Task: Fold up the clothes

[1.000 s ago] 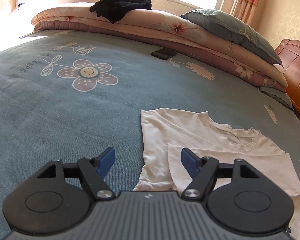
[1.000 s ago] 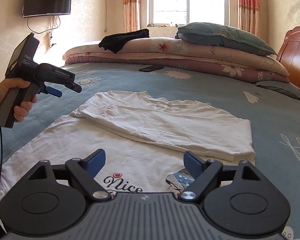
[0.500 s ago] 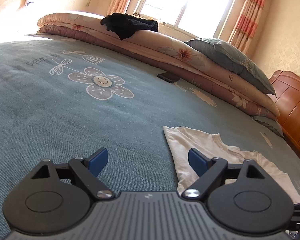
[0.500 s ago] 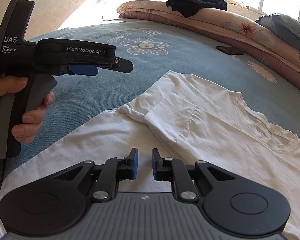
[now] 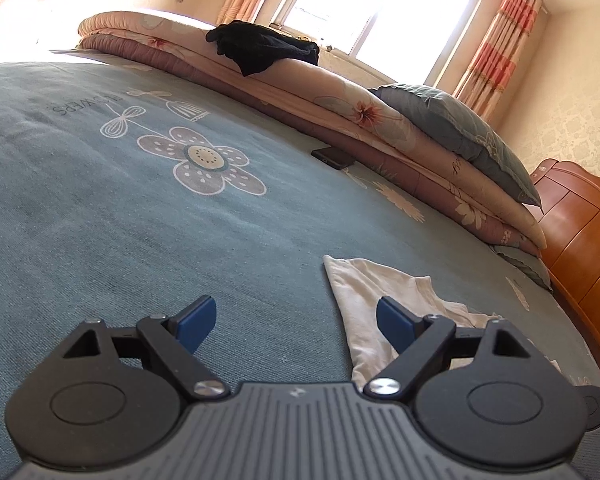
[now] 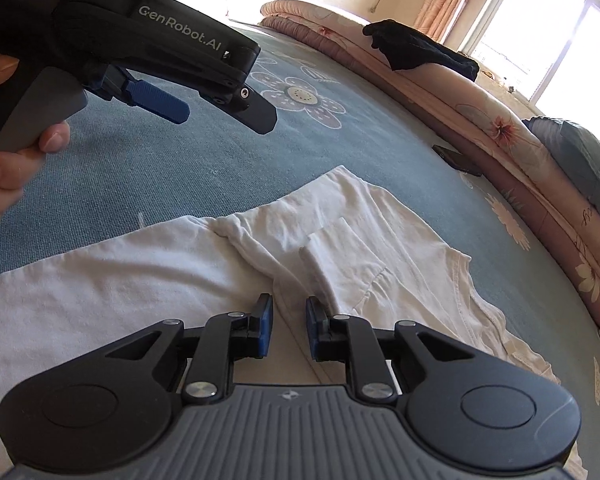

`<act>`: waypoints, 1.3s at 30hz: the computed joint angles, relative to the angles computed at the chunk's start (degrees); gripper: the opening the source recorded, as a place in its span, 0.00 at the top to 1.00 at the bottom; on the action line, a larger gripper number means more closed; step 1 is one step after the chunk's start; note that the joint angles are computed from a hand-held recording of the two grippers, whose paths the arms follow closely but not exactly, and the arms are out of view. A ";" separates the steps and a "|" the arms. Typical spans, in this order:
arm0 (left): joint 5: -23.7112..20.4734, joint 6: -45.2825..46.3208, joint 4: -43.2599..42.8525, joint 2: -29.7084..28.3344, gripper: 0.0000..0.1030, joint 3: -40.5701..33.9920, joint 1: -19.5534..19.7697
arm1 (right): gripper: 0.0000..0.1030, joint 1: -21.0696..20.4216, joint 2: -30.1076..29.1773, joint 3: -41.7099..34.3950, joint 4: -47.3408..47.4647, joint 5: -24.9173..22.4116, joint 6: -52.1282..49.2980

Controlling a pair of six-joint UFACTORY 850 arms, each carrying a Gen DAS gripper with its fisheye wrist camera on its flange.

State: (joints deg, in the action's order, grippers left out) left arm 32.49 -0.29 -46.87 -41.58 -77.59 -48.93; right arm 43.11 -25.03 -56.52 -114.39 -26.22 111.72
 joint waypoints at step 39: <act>-1.83 -4.29 2.84 -0.04 0.15 0.15 0.78 | 0.95 -0.24 -2.01 -6.55 23.19 4.24 -18.11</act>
State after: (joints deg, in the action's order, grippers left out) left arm 30.67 -4.58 -44.02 -41.62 -77.44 -48.15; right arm 42.87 -27.04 -63.07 -91.20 -21.99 93.60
